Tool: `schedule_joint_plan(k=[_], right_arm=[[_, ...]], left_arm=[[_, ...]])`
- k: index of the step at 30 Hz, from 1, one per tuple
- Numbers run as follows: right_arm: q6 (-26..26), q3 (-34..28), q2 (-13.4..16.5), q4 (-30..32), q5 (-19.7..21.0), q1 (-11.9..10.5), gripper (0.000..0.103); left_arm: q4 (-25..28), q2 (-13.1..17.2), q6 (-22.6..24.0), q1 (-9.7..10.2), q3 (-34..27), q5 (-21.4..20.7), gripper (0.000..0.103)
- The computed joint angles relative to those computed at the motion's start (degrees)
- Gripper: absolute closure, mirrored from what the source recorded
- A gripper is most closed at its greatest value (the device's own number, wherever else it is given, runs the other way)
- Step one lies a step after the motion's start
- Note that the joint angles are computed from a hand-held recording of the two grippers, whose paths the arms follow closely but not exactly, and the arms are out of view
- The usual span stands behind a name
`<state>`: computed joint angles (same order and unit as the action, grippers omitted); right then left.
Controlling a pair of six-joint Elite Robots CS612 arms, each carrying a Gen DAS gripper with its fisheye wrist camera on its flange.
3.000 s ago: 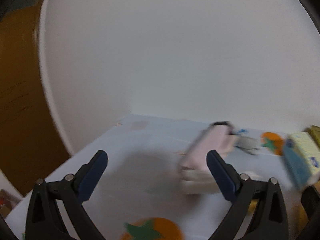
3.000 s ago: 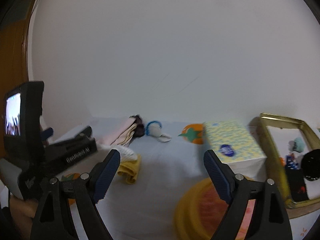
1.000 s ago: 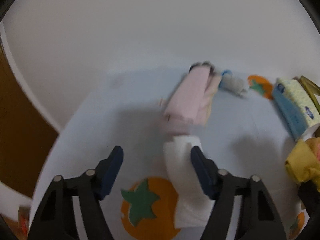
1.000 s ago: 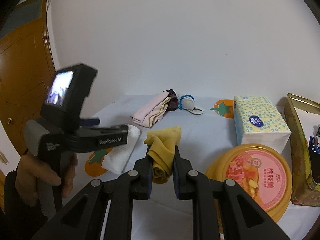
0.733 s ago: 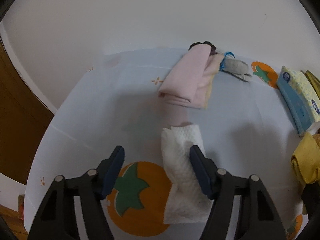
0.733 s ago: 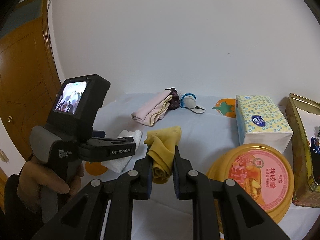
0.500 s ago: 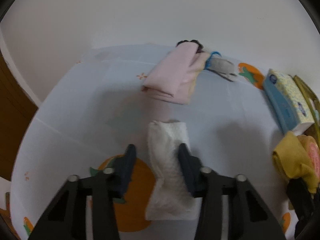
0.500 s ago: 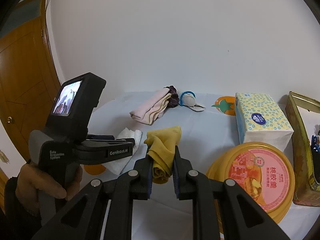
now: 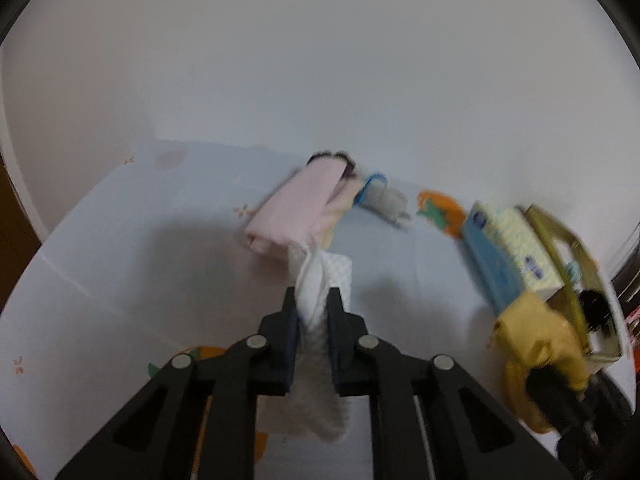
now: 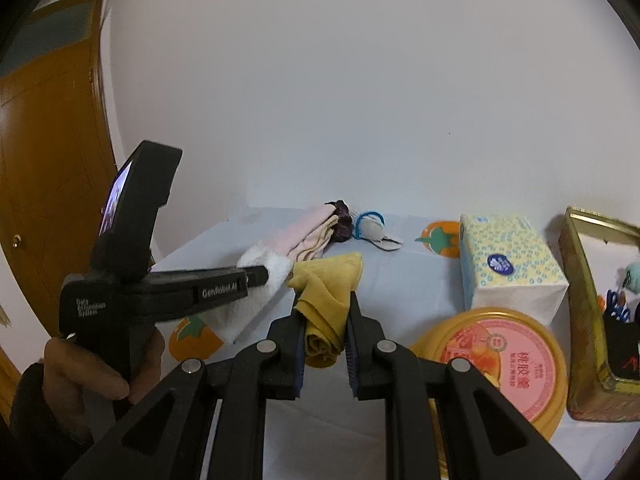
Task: Organize soft objects
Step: 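Carry the yellow cloth and white cloth toward the gold tray with both grippers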
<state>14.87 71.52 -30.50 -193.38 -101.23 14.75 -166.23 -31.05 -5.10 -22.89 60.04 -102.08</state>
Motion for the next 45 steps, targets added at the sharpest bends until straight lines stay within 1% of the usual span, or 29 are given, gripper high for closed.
schedule_joint_plan(k=[3,6,7,10,14,17,22,27,34,37,45], right_arm=[[-0.98,0.64,-0.3,-0.65,-0.59,0.12,0.085],[-1.28,2.05,-0.91,-2.21,-1.35,0.05,0.085],[-1.31,2.58,-1.17,-2.55,-1.51,-0.02,0.085],[-0.93,4.49,-2.06,-3.52,-2.29,-0.32,0.085],[-0.44,6.85,-3.17,-4.57,-3.6,-0.86,0.085],[-0.41,8.41,-3.91,-5.54,-4.51,-1.2,0.085],[-1.12,10.28,-4.73,-7.23,-6.47,-1.61,0.085],[-1.11,12.48,-5.75,-8.47,-7.83,-2.29,0.085],[-0.75,15.38,-7.15,-10.46,-9.7,-3.56,0.085],[-0.38,16.43,-7.66,-11.49,-10.37,-4.19,0.085],[1.6,19.4,-9.3,-14.54,-10.67,-6.07,0.085]], left_arm=[[-4.79,0.19,-1.1,0.34,0.69,-1.91,0.092],[-8.92,-0.04,-1.23,0.09,1.98,-2.13,0.092],[-8.78,0.03,-1.1,0.3,1.44,-2.77,0.092],[-8.96,0.75,-1.77,-0.07,0.72,-3.96,0.092],[-9.43,0.41,-2.25,-0.88,1.67,-2.54,0.092],[-11.25,-0.1,-2.45,-1.36,3.18,-2.15,0.092],[-16.24,-1.23,-3.25,-2.27,6.38,-1.73,0.092],[-18.88,-2.28,-1.51,-3.63,8.66,-1.54,0.092],[-21.32,-3.01,-1.37,-5.08,9.88,-3.65,0.092],[-22.71,-3.3,-0.44,-6.0,10.35,-4.11,0.092],[-23.72,-3.77,0.87,-8.19,10.23,-5.42,0.092]])
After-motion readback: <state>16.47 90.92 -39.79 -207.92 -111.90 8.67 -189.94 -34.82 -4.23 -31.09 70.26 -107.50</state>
